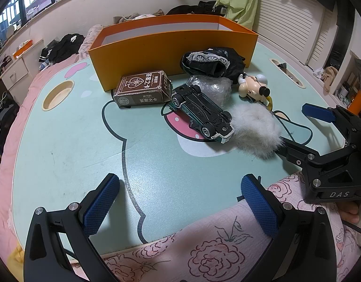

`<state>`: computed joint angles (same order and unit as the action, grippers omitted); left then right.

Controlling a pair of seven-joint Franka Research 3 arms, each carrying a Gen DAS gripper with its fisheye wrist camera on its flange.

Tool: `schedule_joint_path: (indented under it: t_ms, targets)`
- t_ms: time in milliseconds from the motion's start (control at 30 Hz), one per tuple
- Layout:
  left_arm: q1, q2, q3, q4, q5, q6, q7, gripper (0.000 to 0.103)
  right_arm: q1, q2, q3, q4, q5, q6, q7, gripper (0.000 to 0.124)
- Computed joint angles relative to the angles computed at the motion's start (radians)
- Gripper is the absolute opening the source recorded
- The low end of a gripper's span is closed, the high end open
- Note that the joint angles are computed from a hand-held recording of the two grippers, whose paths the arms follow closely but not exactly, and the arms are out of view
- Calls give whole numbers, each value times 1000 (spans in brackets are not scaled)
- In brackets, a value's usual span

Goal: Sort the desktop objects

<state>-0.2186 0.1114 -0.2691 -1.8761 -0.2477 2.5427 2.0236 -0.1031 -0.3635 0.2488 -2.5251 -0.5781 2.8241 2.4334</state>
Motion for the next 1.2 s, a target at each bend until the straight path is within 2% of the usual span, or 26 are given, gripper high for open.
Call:
schedule_joint_path:
  t_ms: [400,733,900,1033,1100,1200]
  targets:
    - [2,-3,1,-1,-5,-2,5,103,6,-6,-12,-2,11,-5,-12,103]
    - [4,-1,1,0,-7,-1,9,103,-15,-47,-10,-23,88,57,-35,103]
    - [5,-1,1,-1,-9,0,11,103,4,-45,-42,46,171,29,-132,80]
    - [5,8,3,11,-5,-3,8,103,118,22,-192,197,424,-13,-309,71]
    - [7,8,1,11,-7,-2,11,103,132,91,-214,309,508,-88,-359,61]
    - [7,3,0,5,-9,2,9,103,160,244,-237,515,598,-221,-445,51]
